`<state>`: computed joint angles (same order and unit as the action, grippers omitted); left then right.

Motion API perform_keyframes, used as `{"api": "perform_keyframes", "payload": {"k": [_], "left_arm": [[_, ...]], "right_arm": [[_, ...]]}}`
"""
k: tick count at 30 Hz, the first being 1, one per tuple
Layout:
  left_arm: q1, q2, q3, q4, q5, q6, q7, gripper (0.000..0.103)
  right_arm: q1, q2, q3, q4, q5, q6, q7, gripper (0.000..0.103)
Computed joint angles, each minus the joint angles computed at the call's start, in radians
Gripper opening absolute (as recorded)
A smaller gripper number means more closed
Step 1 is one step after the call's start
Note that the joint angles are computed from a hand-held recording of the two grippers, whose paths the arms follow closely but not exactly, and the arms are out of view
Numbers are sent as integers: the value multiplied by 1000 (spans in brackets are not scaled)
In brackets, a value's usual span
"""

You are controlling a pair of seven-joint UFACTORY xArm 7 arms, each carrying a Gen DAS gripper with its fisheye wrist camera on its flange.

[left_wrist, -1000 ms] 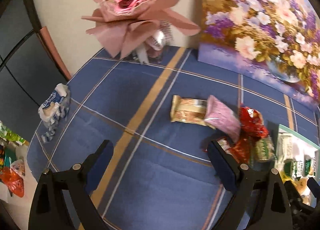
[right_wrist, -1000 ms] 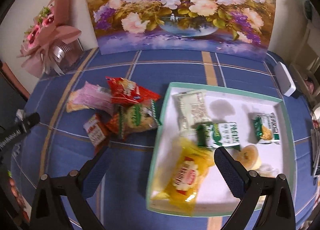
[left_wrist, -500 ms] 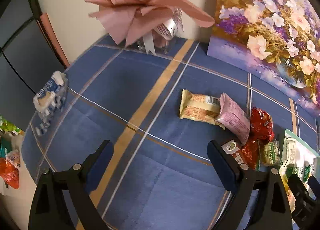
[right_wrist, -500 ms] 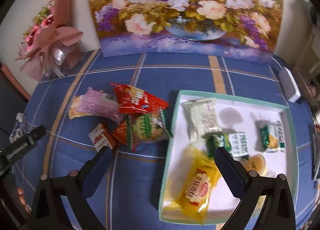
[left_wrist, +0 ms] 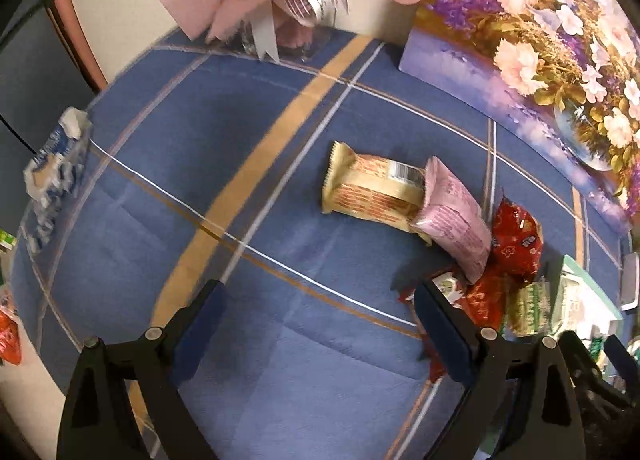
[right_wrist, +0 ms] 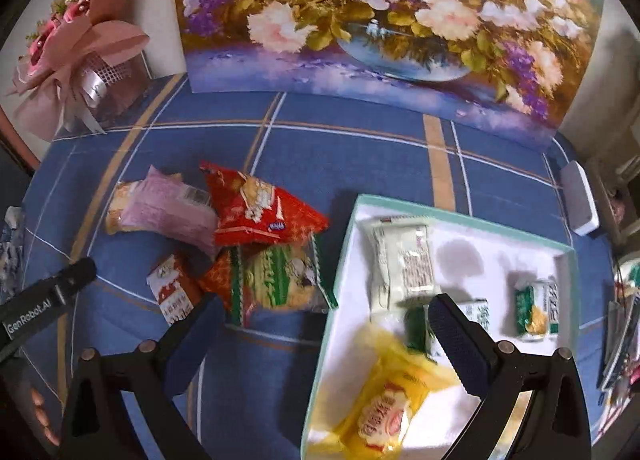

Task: Organize snacks
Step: 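Grasp the red milk biscuit packet with the left tool while the right tool grasps the green cow-print packet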

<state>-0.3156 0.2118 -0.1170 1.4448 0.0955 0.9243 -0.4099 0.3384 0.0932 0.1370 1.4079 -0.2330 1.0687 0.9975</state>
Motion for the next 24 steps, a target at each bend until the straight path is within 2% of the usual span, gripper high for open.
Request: {"api": "perform_keyframes", "payload": {"k": [3,7,9,12,16,21,24], "left_arm": [[11,35,-10,42,-71,40,26,95],[13,62,-17,60,-136,40,27,95],[9,70,-20,65,-152,37,28,95],[3,83,-25,74,-173,28,29,95],[0,106,-35,85,-220,14,38,95],[-19,137,-39,100,-222,0,38,95],[-30,157,-40,109,-217,1,38,94]], "right_arm": [[-11,9,-4,-8,35,-37,-32,103],[-11,46,-10,29,28,-10,-63,103],[-19,51,-13,22,54,-36,-97,102],[-26,55,-17,9,82,-69,-124,98],[-29,57,-21,-6,92,-67,-137,88],[-34,45,-23,-34,102,-71,-134,84],[-42,35,-23,-52,124,-91,-145,75]]}}
